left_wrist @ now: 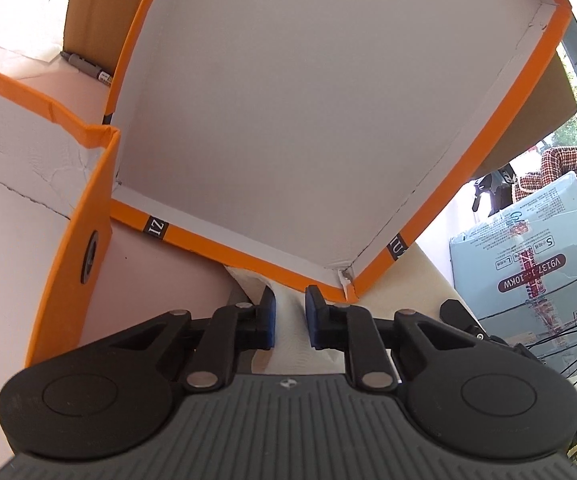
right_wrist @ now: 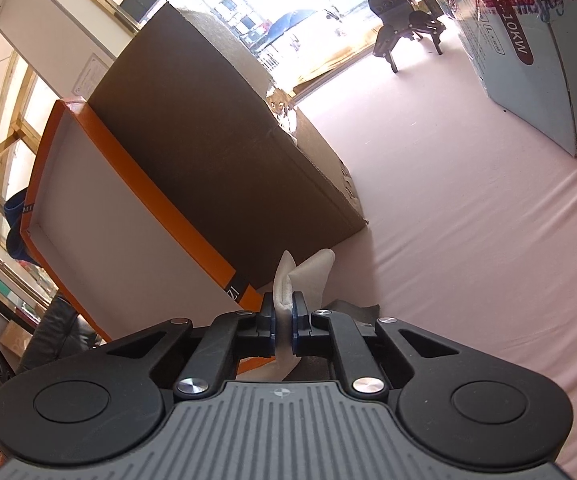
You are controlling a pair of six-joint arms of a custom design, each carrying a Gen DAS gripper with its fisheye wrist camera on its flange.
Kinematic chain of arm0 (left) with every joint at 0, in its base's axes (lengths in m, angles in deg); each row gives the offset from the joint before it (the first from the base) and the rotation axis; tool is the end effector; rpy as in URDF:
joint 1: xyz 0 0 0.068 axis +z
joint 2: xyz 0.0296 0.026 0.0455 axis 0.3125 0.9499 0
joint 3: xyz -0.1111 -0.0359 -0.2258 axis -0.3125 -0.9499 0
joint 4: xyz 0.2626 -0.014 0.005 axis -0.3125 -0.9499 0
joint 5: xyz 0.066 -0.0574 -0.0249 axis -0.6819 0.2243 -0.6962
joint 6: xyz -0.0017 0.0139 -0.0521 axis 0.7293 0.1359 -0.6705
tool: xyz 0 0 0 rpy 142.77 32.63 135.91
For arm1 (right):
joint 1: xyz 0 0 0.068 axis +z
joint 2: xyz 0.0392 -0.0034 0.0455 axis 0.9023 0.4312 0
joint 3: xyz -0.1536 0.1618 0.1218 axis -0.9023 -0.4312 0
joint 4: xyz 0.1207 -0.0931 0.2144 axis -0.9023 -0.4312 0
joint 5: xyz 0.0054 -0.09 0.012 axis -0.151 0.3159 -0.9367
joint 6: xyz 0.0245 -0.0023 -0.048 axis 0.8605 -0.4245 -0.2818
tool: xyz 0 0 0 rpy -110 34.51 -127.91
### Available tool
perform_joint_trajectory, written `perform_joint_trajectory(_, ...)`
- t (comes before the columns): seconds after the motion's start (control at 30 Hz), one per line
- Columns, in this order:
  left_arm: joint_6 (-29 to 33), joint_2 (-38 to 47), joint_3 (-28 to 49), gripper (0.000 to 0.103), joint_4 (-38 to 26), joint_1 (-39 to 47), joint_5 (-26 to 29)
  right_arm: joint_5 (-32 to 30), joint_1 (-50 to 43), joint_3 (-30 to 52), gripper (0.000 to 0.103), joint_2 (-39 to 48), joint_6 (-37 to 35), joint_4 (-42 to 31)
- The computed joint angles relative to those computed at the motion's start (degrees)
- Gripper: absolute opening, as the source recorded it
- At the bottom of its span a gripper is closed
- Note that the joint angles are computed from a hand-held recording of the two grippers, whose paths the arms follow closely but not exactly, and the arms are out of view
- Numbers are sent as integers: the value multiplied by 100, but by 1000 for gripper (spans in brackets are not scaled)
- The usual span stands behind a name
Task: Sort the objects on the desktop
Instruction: 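Reach the left gripper to the white towel and close on it, then lift the white towel with the left gripper over the orange box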
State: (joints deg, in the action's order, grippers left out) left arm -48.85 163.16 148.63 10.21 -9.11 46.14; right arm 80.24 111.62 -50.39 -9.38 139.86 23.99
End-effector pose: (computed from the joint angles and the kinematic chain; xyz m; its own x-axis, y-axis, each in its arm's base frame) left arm 0.3127 -0.1786 0.2165 -0.9001 0.0237 -0.4351 0.2969 0.7643 -0.5725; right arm 0.0951 0.0661 0.2108 -0.2662 0.7302 -0.6292 0.3530 0.6813 0.6413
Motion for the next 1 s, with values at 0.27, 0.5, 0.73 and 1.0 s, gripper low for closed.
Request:
perform_joint_trajectory(0.27, -56, -941, -690, 8, 771, -343, -667, 819, 714, 178, 6, -28, -31, -42)
perform_joint_trajectory(0.5, 84, -2251, -1369, 7, 1084, -215, -737, 2202, 2009, 534, 6, 256, 135, -149)
perform_joint_trajectory(0.73, 578, -3222, -1683, 6, 942, 720, -178, 3225, 3063, 988, 6, 1181, -10, 180)
perform_joint_trajectory(1.0, 1192, -3596, -1661, 5, 632, 2155, 457, 2873, 3055, 1351, 6, 2639, -2161, 2846)
